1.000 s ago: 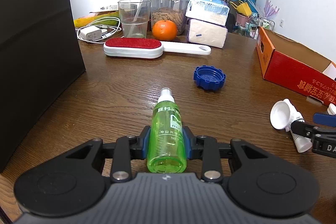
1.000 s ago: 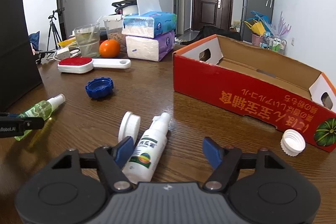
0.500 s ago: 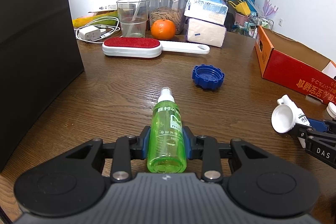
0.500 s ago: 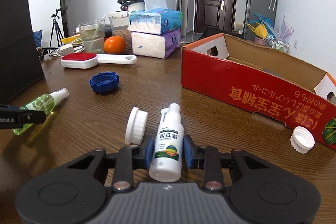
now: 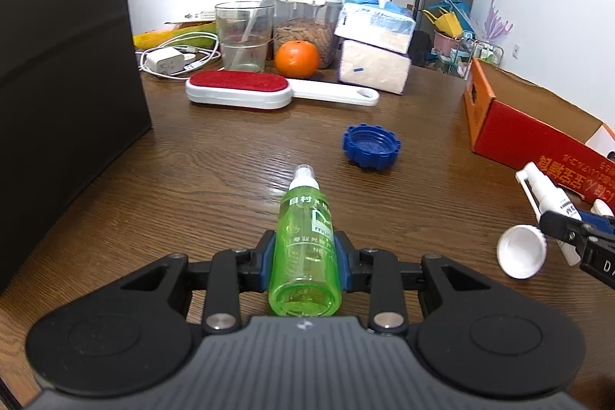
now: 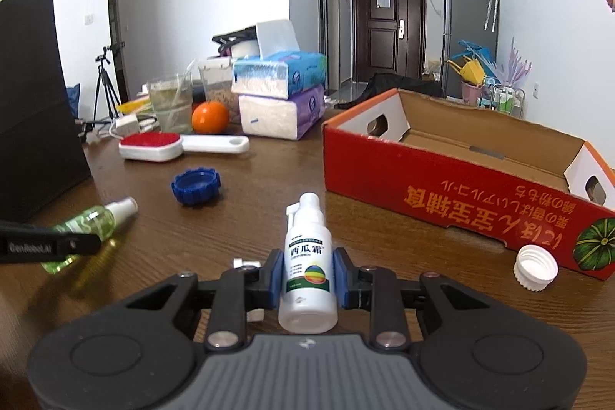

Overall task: Organize rigid objects
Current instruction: 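Lift both bottles and carry them over the cardboard box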

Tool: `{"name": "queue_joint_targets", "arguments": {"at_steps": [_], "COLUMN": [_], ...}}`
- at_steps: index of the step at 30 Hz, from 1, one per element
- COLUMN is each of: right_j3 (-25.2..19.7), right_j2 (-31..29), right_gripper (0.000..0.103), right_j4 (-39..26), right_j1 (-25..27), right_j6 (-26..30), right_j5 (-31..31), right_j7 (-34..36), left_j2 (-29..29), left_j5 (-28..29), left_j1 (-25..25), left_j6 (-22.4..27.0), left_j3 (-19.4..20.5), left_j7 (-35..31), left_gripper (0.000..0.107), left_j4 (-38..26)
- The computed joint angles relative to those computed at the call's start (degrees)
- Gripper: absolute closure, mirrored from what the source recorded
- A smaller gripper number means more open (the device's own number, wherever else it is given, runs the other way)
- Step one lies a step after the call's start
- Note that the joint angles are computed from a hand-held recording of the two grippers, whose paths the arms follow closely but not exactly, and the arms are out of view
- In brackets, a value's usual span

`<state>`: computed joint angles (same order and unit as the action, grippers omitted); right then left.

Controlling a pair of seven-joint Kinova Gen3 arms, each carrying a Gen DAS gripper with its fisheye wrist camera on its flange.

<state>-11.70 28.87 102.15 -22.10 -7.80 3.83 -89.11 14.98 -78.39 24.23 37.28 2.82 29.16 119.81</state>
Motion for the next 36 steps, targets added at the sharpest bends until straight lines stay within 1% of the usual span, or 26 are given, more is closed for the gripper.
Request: {"name": "queue_joint_targets", "arguments": {"at_steps": [5,7,10,13,16,18,21,25,29,33,36], "right_j3": [-2.68,-2.89,-5.81,-5.96,-7.7,-9.14,-10.12,-11.14,-12.17,-14.15,-15.32], "right_j2": [-0.98,-1.47,-2.03,-2.9,-3.55,-3.69,-3.91,-3.77,-3.18,-1.92,-0.72], "right_gripper": [0.077,0.077,0.077,0.077,0.077,0.077,0.077,0.077,0.077,0.077,0.077], "right_j4": [1.38,2.01,2.67,3.65,4.14,3.87,3.31,2.63,1.35,-0.69,-2.09], "right_j1": [3.25,3.89,7.37,8.44,11.11,13.08,14.87,17.4,20.13,23.53,25.69], "right_j6": [-2.3,-3.52,-4.8,-6.79,-8.06,-7.85,-7.21,-7.38,-7.35,-6.18,-6.01], "right_j5": [1.22,1.62,4.05,5.76,8.92,11.52,14.34,17.17,20.16,23.18,25.04], "right_j7": [-1.37,-2.08,-4.26,-5.9,-8.84,-11.26,-14.22,-17.94,-21.76,-25.84,-27.86], "left_j2": [0.68,1.03,1.49,1.95,2.4,2.59,3.05,4.26,5.17,7.09,8.23], "left_j5": [1.23,1.97,2.15,2.69,3.81,4.22,4.9,6.59,8.73,10.87,12.23], "left_j1": [1.25,1.91,3.16,4.4,5.85,6.66,7.82,8.56,8.8,10.13,11.16], "left_j6": [0.78,1.18,1.44,1.9,3.17,3.82,5.42,6.82,5.56,6.62,6.4], "left_j3": [0.53,0.63,0.63,0.83,0.87,0.73,0.55,0.22,-0.54,-1.59,-2.52], "left_j7": [0.17,-0.11,-0.48,-1.57,-2.92,-3.63,-5.18,-9.09,-13.67,-19.01,-22.83], "left_gripper": [0.076,0.076,0.076,0.076,0.076,0.076,0.076,0.076,0.076,0.076,0.076], "left_j4": [-1.59,-2.51,-3.57,-5.13,-7.11,-8.44,-10.87,-15.24,-19.35,-24.62,-27.72]}}
